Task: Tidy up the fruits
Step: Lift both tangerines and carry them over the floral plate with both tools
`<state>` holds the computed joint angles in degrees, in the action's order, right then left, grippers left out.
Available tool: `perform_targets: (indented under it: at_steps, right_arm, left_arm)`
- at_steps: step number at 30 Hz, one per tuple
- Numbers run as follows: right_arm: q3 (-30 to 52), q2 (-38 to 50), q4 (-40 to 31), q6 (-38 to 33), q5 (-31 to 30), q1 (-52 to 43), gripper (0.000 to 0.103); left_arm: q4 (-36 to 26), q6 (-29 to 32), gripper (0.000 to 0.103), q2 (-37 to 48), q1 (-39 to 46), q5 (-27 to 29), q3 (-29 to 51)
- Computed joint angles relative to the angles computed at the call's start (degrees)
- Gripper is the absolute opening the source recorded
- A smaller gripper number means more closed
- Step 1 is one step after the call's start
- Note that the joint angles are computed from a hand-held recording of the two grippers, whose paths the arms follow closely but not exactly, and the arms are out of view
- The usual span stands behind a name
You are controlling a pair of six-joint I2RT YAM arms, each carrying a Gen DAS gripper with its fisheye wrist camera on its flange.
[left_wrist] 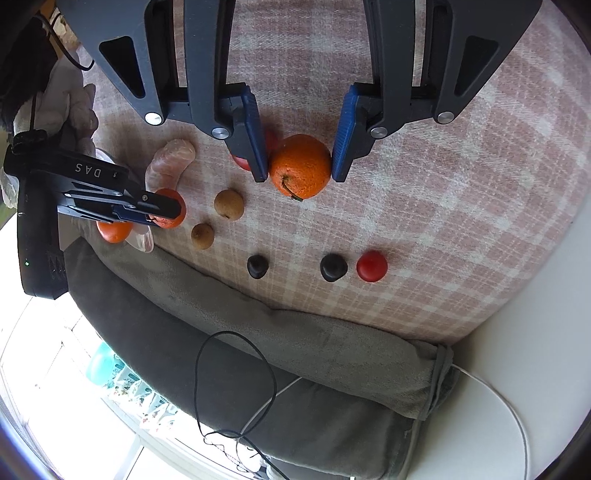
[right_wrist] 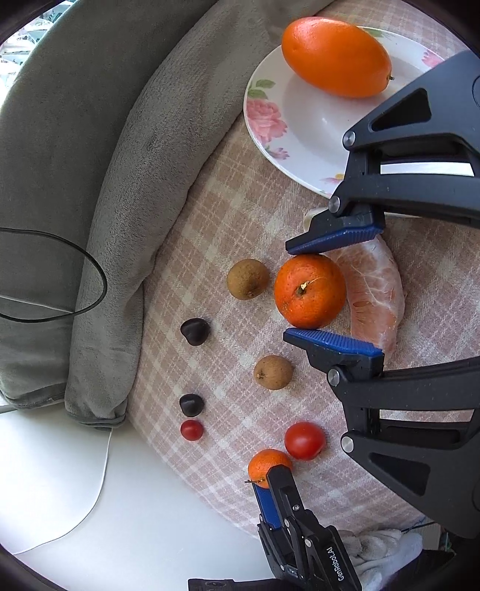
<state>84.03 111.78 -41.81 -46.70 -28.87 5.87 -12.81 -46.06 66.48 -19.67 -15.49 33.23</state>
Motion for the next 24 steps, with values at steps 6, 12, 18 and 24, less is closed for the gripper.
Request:
perform_targets:
  at_steps: [6, 12, 18, 24]
  right_arm:
    - [1.6, -0.9, -3.7, -1.5, -3.6, -3.4, 0.043]
    - [5.1, -0.4, -7.9, -2.9, -6.5, -7.4, 0.043]
    - [8.7, 0.3, -11.2, -3.3, -8.6, -11.6, 0.043]
    - [12.5, 2.7, -13.7, -2.7, -10.1, -15.6, 0.043]
  left_arm:
    - [-0.6, 0.3, 0.034, 0.3, -1.8, -1.0, 2.0]
    - [0.6, 1.4, 0.034, 3.3, -3.4, -1.3, 5.1]
    - [2.1, 2.9, 0.034, 7.2, -5.0, -0.9, 8.5]
    - [3.5, 4.6, 0.034, 11.1, -6.4, 0.1, 12.3]
